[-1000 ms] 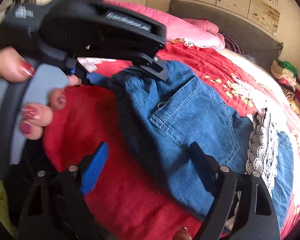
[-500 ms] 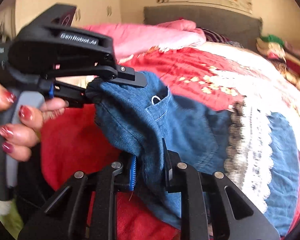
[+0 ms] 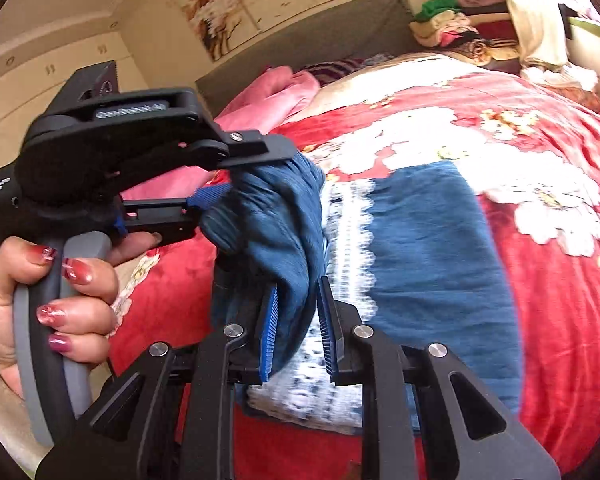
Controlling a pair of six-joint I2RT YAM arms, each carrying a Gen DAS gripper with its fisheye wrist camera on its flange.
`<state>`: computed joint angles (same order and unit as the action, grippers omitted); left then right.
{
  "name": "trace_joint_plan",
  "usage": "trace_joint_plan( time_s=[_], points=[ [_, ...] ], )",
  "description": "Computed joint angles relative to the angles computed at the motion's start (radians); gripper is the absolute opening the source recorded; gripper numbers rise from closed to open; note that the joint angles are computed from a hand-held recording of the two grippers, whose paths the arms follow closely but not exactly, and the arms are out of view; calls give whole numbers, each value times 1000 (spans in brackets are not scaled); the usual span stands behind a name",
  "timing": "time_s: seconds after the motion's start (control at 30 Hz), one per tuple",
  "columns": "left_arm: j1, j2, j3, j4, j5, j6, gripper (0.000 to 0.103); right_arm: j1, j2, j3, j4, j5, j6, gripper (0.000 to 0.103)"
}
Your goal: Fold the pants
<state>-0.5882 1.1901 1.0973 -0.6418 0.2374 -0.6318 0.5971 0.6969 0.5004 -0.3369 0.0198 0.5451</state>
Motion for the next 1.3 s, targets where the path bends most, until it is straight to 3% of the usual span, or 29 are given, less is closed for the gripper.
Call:
trace_joint_plan(
  time_s=[0.13, 0.27, 0.4, 0.47, 0.5, 0.67, 0.73, 0.77, 0.9, 1.0, 1.1, 1.17, 1.2, 1.23, 1.27, 1.3],
  points=[
    [-100, 117, 38, 30, -59, -13, 28, -142, -88, -35, -58, -80, -5, 18],
    [-172, 155, 44, 60, -66, -17, 26, -322, -174, -65, -145, -236, -51, 21],
    [-206, 150, 31, 76, -69, -15, 27, -385, -177, -78, -150, -275, -71, 25],
    [-196, 110, 14, 74, -74, -23, 44, -426, -176, -77, -155, -318, -96, 41],
    [-183, 81, 1, 78, -62, -23, 47, -440, -173, -76, -154, -334, -108, 49],
    [-102, -33, 4, 9, -105, 8, 74, -432, -142, -68, -125, -364, -124, 59],
    [-41, -50, 12, -26, -152, 38, 81, -371, -111, -50, -106, -330, -119, 74],
    [-7, -45, 17, -44, -161, 44, 81, -331, -88, -37, -96, -304, -119, 76],
    [174, 10, 10, -66, -35, 87, 82, -186, 11, 9, -38, -187, -119, 91],
    [212, 54, -14, -47, 58, 91, 81, -112, 128, 52, -11, -118, -133, 92],
    [179, 75, -13, -19, 48, 105, 75, -70, 216, 78, 26, -84, -119, 92],
    [152, 106, 7, -9, 57, 122, 52, -61, 252, 79, 71, -69, -107, 90],
    [146, 127, 18, -8, 73, 125, 48, -66, 267, 77, 95, -72, -98, 70],
    [140, 154, 31, -12, 82, 126, 36, -78, 288, 81, 113, -85, -97, 32],
    [132, 172, 40, -14, 76, 122, 27, -96, 306, 85, 130, -113, -99, 20],
    [124, 183, 49, -16, 71, 119, 27, -110, 312, 86, 141, -131, -99, 19]
  ],
)
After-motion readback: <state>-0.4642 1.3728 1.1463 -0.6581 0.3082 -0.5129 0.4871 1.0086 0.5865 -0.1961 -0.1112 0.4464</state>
